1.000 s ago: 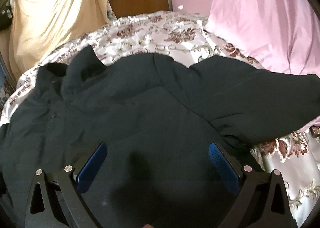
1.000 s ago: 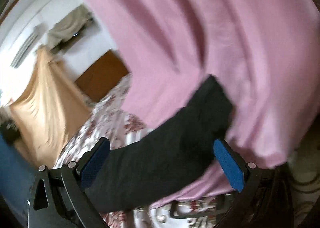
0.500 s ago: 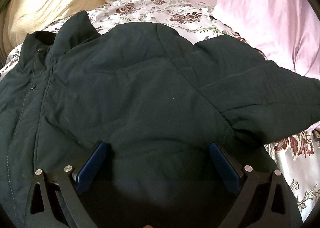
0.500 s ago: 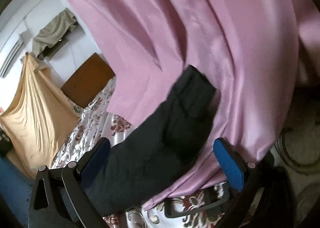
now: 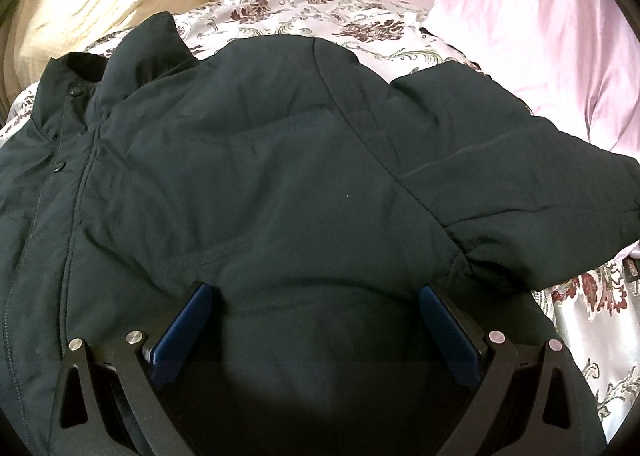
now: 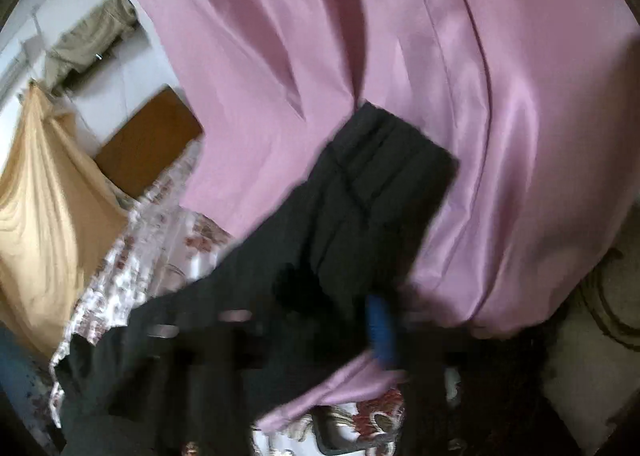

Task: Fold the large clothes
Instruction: 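Grasp the black jacket's sleeve with the right tool and lift it up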

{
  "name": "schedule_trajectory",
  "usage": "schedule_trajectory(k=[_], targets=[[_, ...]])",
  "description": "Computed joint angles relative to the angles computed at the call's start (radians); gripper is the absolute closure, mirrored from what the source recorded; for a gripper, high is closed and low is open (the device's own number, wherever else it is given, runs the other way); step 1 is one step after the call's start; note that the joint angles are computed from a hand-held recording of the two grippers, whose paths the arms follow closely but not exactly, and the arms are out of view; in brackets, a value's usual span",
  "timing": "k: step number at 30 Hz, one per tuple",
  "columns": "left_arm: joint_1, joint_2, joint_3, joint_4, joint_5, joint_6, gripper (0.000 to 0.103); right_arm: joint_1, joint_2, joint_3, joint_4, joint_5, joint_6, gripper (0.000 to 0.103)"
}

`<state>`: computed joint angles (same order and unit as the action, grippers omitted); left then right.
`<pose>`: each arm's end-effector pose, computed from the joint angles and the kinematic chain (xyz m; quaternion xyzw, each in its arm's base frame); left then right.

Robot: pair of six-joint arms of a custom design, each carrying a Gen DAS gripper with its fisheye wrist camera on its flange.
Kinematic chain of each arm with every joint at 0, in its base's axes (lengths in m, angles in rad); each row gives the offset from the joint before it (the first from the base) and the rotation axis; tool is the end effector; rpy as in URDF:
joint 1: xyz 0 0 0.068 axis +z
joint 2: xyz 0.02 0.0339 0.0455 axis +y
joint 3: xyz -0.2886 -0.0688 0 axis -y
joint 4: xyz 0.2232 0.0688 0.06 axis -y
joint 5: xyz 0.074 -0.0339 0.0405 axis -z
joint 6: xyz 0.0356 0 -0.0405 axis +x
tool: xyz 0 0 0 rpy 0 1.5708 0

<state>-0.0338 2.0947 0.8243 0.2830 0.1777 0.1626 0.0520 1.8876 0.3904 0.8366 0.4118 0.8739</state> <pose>0.3474 -0.0180 0.0769 0.1189 0.9469 -0.0664 0.2913 0.2707 -0.0002 0.1041 0.4336 0.7701 0.0278 0.4670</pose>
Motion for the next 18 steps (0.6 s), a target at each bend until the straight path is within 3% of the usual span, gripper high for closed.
schedule_trajectory(k=[4, 7, 9, 11, 13, 16, 18], targets=[[-0.009, 0.020, 0.019, -0.003, -0.021, 0.003, 0.000, 0.042, 0.027, -0.063, 0.145, 0.050, -0.028, 0.095], [-0.002, 0.017, 0.016, 0.002, -0.006, 0.002, 0.000, 0.091, -0.008, -0.152, 0.259, 0.110, -0.071, 0.096], [0.028, 0.006, 0.015, -0.013, 0.060, 0.008, 0.000, 0.143, -0.056, -0.202, 0.295, 0.169, -0.099, 0.097], [0.083, -0.020, 0.034, -0.082, 0.167, 0.016, 0.000, 0.203, -0.161, -0.163, 0.141, 0.229, -0.123, 0.097], [0.133, -0.058, 0.051, -0.164, 0.215, 0.027, 0.000, 0.287, -0.293, -0.088, -0.085, 0.302, -0.153, 0.097], [0.221, -0.117, 0.059, -0.249, 0.261, 0.061, 0.000, 0.387, -0.383, 0.036, -0.289, 0.370, -0.195, 0.097], [0.310, -0.148, 0.105, -0.376, 0.304, 0.120, 0.000, 0.461, -0.399, 0.143, -0.387, 0.398, -0.224, 0.097]])
